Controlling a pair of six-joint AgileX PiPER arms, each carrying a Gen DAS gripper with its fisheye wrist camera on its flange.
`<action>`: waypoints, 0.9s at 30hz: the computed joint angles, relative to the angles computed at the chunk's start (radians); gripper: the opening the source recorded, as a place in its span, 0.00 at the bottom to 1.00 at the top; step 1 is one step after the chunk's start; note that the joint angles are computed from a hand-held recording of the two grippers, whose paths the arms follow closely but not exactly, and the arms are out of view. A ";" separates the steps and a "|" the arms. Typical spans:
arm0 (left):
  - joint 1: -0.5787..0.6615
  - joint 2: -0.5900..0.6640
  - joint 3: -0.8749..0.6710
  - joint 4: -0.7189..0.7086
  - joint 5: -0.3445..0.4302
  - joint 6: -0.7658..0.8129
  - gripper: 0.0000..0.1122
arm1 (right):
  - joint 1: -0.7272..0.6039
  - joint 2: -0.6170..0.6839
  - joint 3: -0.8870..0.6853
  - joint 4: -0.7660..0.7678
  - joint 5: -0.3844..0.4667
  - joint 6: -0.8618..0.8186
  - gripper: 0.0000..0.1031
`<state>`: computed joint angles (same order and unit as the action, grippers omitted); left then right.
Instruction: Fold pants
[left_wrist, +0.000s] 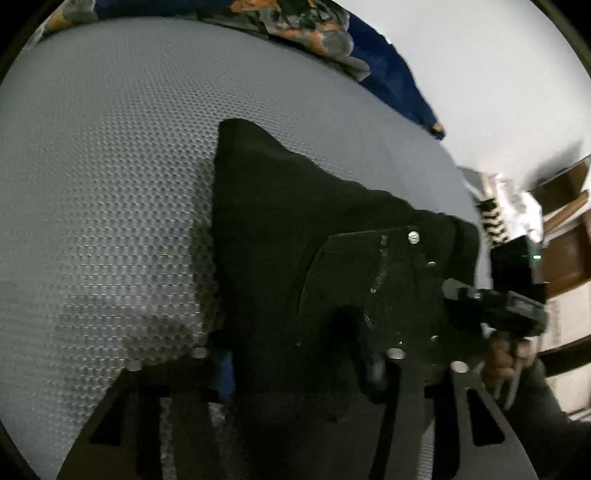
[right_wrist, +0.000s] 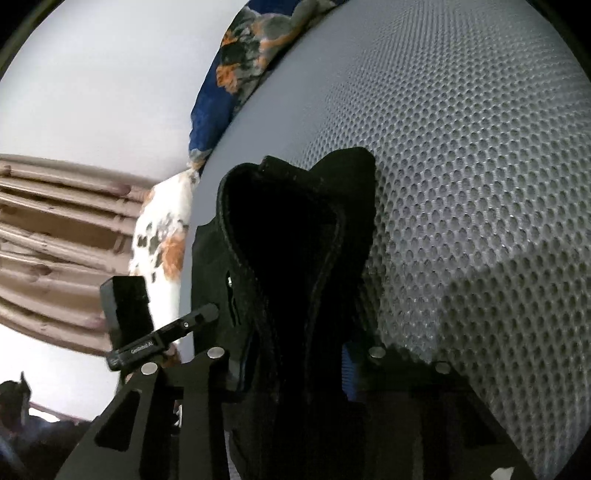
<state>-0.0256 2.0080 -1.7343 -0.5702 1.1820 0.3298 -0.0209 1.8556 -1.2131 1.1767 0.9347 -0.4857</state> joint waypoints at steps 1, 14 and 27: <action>-0.008 -0.011 0.009 0.019 -0.011 -0.013 0.38 | 0.016 -0.019 0.008 -0.016 -0.030 0.028 0.31; -0.009 -0.105 0.047 0.079 -0.036 -0.026 0.18 | 0.186 -0.123 -0.089 -0.279 -0.175 0.408 0.20; 0.114 -0.144 0.003 0.105 -0.021 0.033 0.17 | 0.272 0.011 -0.328 -0.342 -0.149 0.494 0.19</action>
